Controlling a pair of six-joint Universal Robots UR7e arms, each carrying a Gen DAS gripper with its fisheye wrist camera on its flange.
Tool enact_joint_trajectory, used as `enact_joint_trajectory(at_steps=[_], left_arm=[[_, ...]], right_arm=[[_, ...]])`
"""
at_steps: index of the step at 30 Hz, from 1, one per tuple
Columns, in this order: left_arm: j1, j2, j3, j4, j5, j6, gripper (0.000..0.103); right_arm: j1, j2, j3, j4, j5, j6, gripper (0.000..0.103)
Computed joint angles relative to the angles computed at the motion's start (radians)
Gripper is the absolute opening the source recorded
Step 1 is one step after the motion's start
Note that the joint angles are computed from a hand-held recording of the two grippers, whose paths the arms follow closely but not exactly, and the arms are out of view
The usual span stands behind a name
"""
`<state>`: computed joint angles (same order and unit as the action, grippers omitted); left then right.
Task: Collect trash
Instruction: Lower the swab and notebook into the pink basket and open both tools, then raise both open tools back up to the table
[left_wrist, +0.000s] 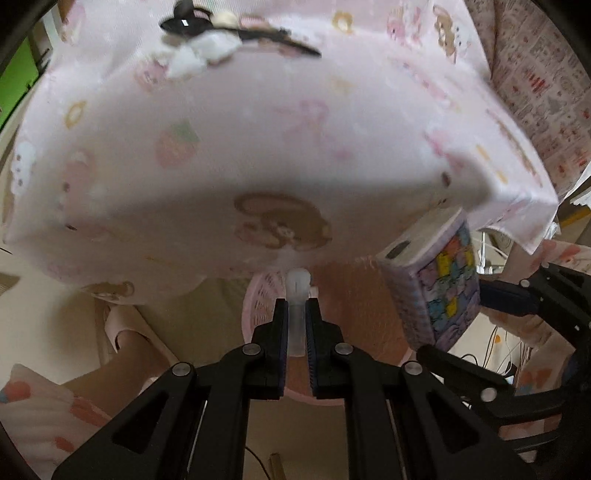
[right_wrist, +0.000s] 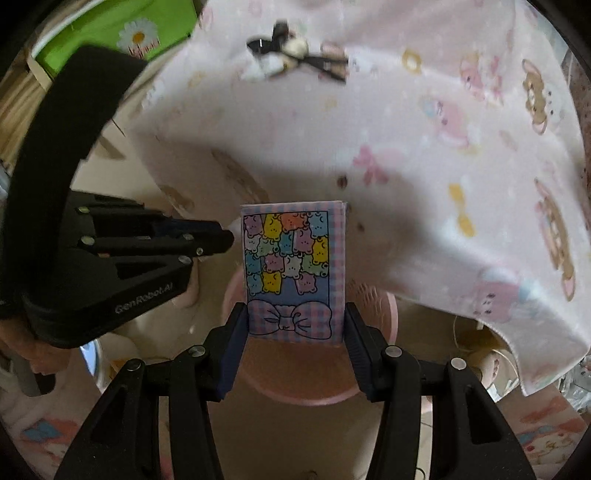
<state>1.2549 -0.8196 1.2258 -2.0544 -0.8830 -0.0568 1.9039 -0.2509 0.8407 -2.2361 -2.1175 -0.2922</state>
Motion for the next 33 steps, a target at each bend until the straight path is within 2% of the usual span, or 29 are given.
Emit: enact_joint_trajectory(at_steps=[4,7,13,20,28,30,32,33], left_arm=[[0.013,0.03,-0.027,0.049,0.019,-0.032,0.008],[0.034,0.054,-0.061,0.106,-0.002,-0.087,0.008],[0.058,0.106,-0.109,0.19,0.01,-0.128,0.009],[0.072,0.118,-0.113,0.234,0.007,-0.172,0.009],[0.076,0.119,-0.114,0.234,-0.002,-0.186,0.009],[0.075,0.121,-0.121,0.241,-0.006,-0.188,0.017],[0.072,0.118,-0.118,0.238,-0.002,-0.183,0.024],[0.07,0.116,-0.115,0.234,0.003,-0.179,0.026]], right_arm=[[-0.013,0.043,-0.055,0.09,-0.039,0.043,0.053],[-0.027,0.078,-0.111,0.172,-0.052,0.085,0.053],[-0.042,0.163,-0.213,0.29,-0.145,0.093,0.053],[-0.051,0.202,-0.281,0.387,-0.172,0.122,0.053],[-0.063,0.161,-0.209,0.321,-0.168,0.134,0.056],[-0.063,0.154,-0.196,0.301,-0.169,0.128,0.06],[-0.059,0.14,-0.159,0.238,-0.178,0.103,0.071],[-0.059,0.135,-0.145,0.212,-0.179,0.09,0.071]])
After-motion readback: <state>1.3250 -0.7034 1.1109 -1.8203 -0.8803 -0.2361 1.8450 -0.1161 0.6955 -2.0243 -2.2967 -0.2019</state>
